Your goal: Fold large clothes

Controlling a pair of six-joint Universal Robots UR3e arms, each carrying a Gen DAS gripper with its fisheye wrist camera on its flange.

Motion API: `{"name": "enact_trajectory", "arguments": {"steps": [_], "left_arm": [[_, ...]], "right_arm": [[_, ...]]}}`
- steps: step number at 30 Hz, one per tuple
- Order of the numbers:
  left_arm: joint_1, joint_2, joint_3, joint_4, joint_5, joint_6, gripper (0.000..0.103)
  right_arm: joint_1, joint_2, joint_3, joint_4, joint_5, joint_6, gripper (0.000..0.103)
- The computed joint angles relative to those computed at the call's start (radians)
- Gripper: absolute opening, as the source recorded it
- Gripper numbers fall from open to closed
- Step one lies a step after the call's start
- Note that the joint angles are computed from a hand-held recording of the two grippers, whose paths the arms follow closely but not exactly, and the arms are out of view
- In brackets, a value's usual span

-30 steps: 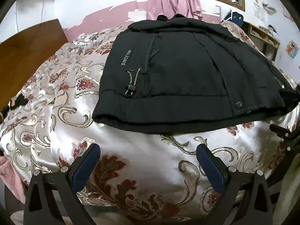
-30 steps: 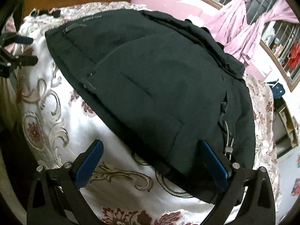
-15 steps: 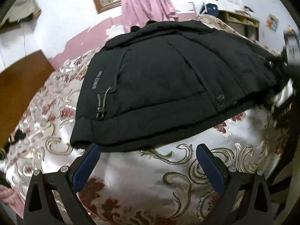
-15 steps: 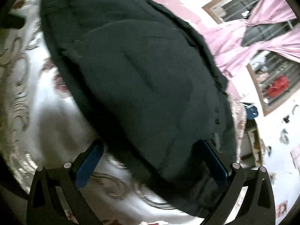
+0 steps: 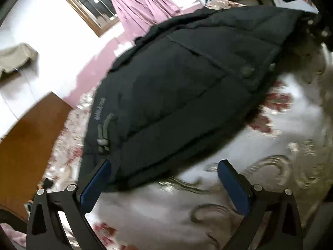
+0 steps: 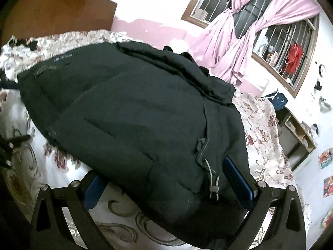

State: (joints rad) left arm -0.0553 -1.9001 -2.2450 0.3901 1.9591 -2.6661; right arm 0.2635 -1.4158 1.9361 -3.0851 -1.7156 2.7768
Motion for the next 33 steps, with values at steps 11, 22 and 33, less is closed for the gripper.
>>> {"name": "enact_trajectory", "arguments": {"steps": [11, 22, 33], "left_arm": [[-0.003, -0.088, 0.098, 0.085, 0.093, 0.02, 0.103], [-0.013, -0.115, 0.164, -0.013, 0.154, -0.011, 0.101], [-0.054, -0.18, 0.173, 0.135, 0.256, 0.076, 0.081]], "right_arm": [[-0.033, 0.047, -0.068, 0.032, -0.002, -0.056, 0.101], [-0.01, 0.085, -0.091, 0.179, -0.133, -0.101, 0.101], [-0.024, 0.032, -0.06, 0.151, -0.141, -0.051, 0.065]]}}
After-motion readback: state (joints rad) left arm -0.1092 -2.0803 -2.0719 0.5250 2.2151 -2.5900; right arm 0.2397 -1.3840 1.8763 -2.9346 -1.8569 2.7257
